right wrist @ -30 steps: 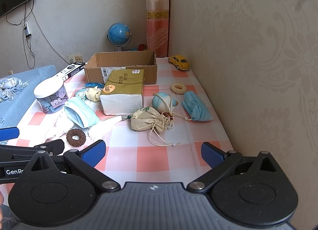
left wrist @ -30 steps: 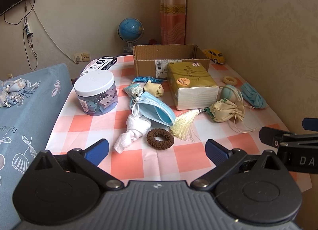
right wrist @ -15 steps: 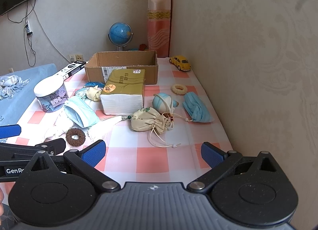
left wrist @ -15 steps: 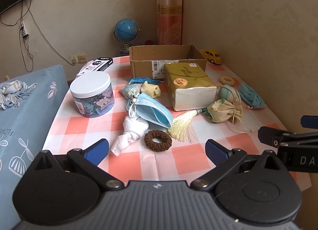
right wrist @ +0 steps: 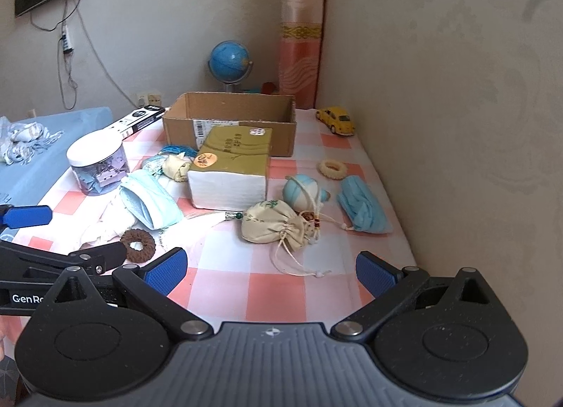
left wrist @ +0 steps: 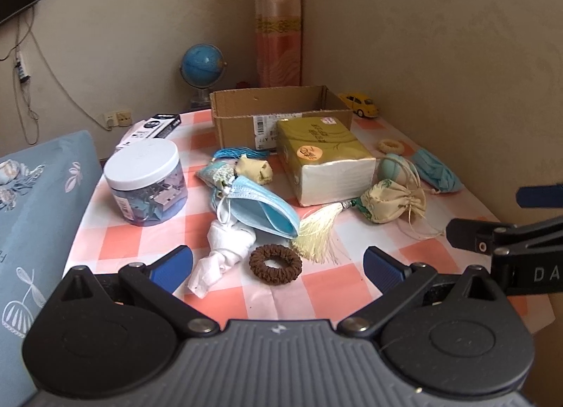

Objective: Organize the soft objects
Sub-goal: 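Reach the left gripper to the white sock and close on it while the right gripper approaches the cream pouch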

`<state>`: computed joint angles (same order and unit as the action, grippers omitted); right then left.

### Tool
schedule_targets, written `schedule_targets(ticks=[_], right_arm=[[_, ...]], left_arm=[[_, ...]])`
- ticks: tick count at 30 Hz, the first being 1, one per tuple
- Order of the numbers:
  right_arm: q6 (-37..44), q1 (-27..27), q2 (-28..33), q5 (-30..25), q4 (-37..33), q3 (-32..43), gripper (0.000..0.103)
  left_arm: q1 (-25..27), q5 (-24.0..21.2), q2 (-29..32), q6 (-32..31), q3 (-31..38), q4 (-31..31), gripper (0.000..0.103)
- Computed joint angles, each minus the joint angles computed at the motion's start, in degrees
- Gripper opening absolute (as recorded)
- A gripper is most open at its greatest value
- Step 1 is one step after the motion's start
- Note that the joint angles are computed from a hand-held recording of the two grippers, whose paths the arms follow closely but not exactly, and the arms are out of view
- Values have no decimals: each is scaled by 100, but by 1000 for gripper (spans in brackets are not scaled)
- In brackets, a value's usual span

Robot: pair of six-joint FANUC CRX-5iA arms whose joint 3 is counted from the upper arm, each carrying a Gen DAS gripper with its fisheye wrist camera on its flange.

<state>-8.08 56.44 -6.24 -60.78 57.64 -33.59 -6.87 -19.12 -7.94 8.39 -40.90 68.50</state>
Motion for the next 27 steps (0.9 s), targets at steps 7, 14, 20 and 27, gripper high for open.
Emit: schedule_targets(ticks=[7, 14, 20, 27], right_arm=[[312, -251, 97, 455, 105, -35, 103], [488, -546, 176, 976, 25, -117, 103], [616, -707, 254, 1154, -179, -140, 103], [693, -881, 302, 1262, -314, -153, 103]], left_arm=[[190, -433, 302, -353, 125, 102, 102], [323, -602, 627, -431, 333, -22, 102], [425, -618, 889, -220, 550, -325, 102], [399, -506, 1140, -256, 783, -375, 102]])
